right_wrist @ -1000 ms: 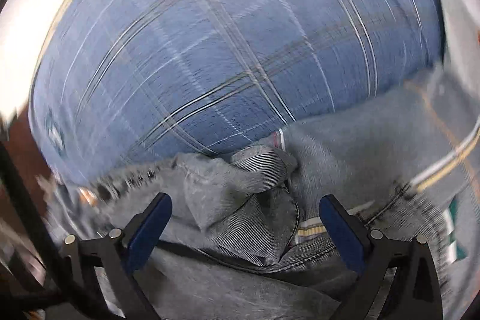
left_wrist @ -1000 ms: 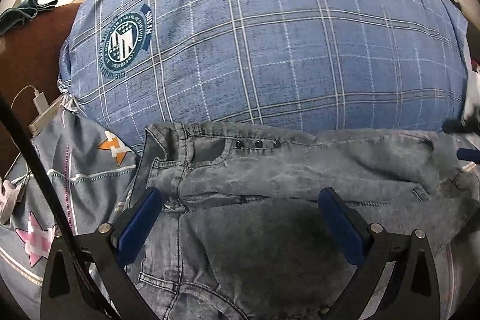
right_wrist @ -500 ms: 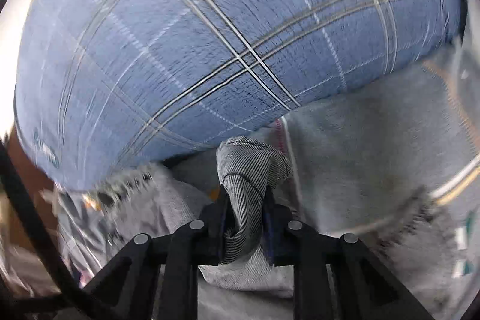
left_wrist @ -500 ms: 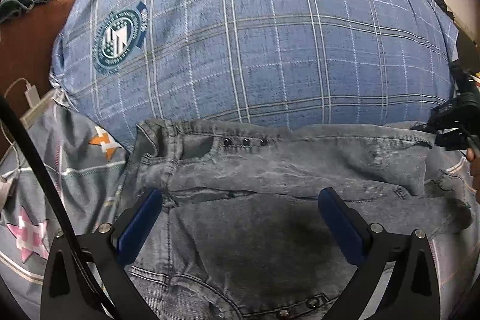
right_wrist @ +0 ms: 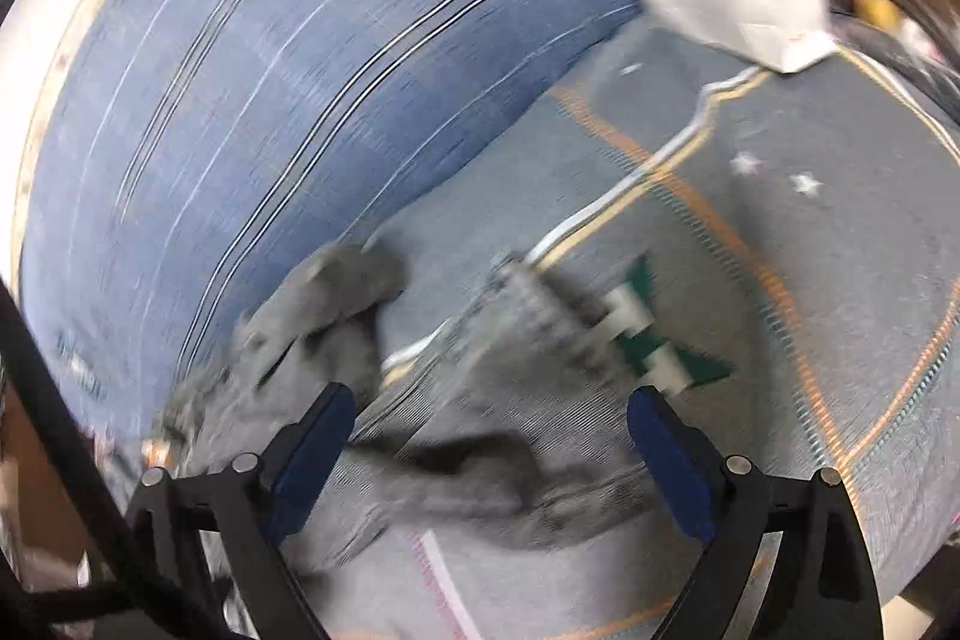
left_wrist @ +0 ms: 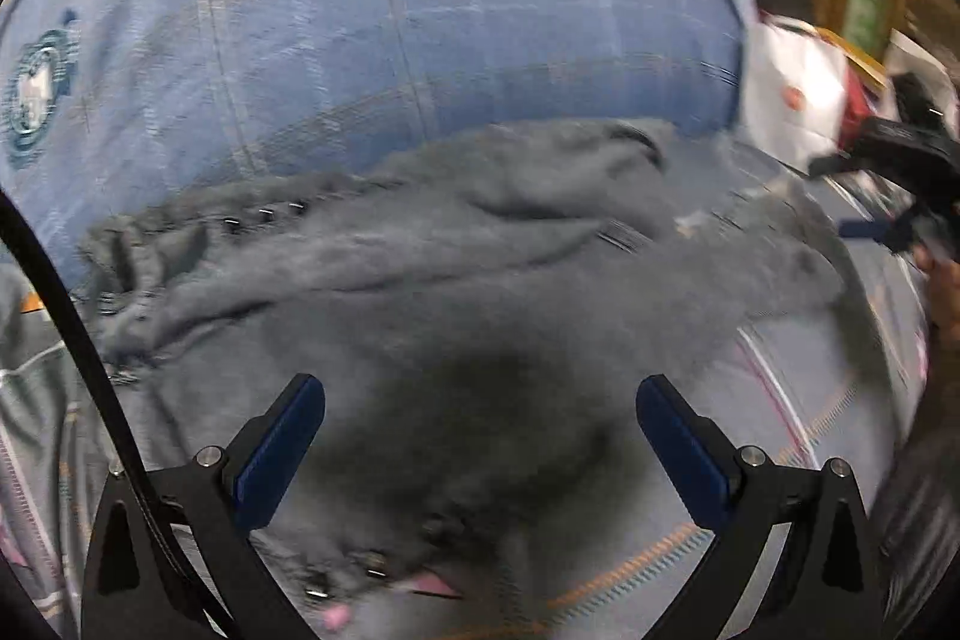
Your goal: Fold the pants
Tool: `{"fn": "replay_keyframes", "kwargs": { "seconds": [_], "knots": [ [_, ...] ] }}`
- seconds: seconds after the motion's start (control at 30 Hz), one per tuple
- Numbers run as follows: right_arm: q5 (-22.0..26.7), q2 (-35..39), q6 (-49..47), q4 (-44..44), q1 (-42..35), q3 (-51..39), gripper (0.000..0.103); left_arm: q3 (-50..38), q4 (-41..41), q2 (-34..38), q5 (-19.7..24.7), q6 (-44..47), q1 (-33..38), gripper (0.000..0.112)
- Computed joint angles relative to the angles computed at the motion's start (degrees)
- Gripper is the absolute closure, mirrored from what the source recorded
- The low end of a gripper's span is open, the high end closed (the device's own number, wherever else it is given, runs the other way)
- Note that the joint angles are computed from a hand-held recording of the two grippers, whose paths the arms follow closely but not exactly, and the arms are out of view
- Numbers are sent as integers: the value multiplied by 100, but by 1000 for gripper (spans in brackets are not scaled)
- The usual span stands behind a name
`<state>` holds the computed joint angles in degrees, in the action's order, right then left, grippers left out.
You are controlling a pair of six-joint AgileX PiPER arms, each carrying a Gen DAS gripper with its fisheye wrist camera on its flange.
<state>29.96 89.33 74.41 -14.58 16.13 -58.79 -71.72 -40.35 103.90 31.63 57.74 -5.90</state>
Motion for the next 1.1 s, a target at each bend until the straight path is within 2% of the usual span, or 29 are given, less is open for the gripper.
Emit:
{"fn": "replay_keyframes", "kwargs": {
  "seconds": [0.07, 0.1, 0.13, 0.17, 0.2, 0.23, 0.27, 0.3, 0.33, 0.4, 0.47, 0.5, 0.53, 0.6, 0.67, 0.7, 0.77, 0.8, 0.83, 0.87, 0.9, 0.93, 1.0, 1.03, 1.1],
  "knots": [
    [86, 148, 147, -58, -173, 26, 9, 212, -299, -119, 13, 427, -33, 9],
    [-57, 232, -123, 226, -322, 57, 14, 294, -430, -179, 51, 602, -29, 9],
    [-429, 293, -622, 738, -491, 185, 21, 357, -563, -222, 106, 744, -24, 9],
    [-774, 373, -1134, 1264, -567, 304, 22, 361, -646, -195, 117, 823, -42, 9],
    [-889, 474, -1461, 1561, -584, 303, 29, 369, -744, -191, 176, 908, -32, 9],
    [-775, 594, -1621, 1628, -574, 203, 43, 384, -842, -185, 212, 983, -40, 9],
    [-432, 671, -1655, 1467, -548, -12, 51, 381, -845, -154, 199, 987, -58, 9],
    [-250, 674, -1518, 1156, -424, -176, 76, 407, -800, -138, 133, 944, -114, 9],
    [-297, 591, -1526, 1075, -355, -194, 87, 445, -732, -134, 55, 905, -171, 9],
    [-214, 322, -856, 483, -144, -162, 88, 569, -640, -144, -115, 933, -253, 9],
    [292, -146, 246, -663, 171, -113, 88, 579, -574, -53, -228, 942, -297, 9],
    [617, -359, 610, -1103, 314, -132, 88, 557, -549, -20, -205, 912, -301, 9],
    [714, -465, 813, -1314, 358, -98, 88, 517, -540, 12, -126, 879, -289, 9],
    [1072, -428, 535, -1081, 369, -157, 89, 496, -657, 44, -40, 987, -241, 9],
    [1350, 102, -304, -290, 140, -358, 87, 462, -665, 77, 0, 961, -213, 9],
    [1321, 279, -431, -39, 43, -394, 86, 419, -668, 101, 46, 918, -186, 9],
    [931, -41, -1, -225, 72, -58, 85, 342, -780, 111, 198, 933, -93, 9],
    [1020, -169, 358, -661, 207, -83, 71, 300, -819, 102, 248, 919, -64, 9],
    [1337, -337, 758, -1234, 466, -210, 41, 290, -890, 67, 295, 956, -20, 9],
    [1575, -424, 1204, -1807, 752, -286, 24, 272, -939, 41, 308, 976, -1, 9],
    [1637, -509, 1525, -2270, 988, -314, 13, 250, -947, -3, 305, 946, 13, 9],
    [1531, -544, 1616, -2504, 1143, -380, 13, 223, -960, -48, 317, 930, 28, 9],
    [1183, -382, 1411, -2384, 1146, -725, 13, 177, -1046, -102, 375, 947, 68, 9],
    [1157, -328, 1180, -2155, 1098, -898, 13, 152, -1097, -120, 430, 964, 109, 9],
    [1088, 293, 147, -1168, 717, -1671, 13, 84, -1070, -102, 450, 897, 139, 9]
  ]
}}
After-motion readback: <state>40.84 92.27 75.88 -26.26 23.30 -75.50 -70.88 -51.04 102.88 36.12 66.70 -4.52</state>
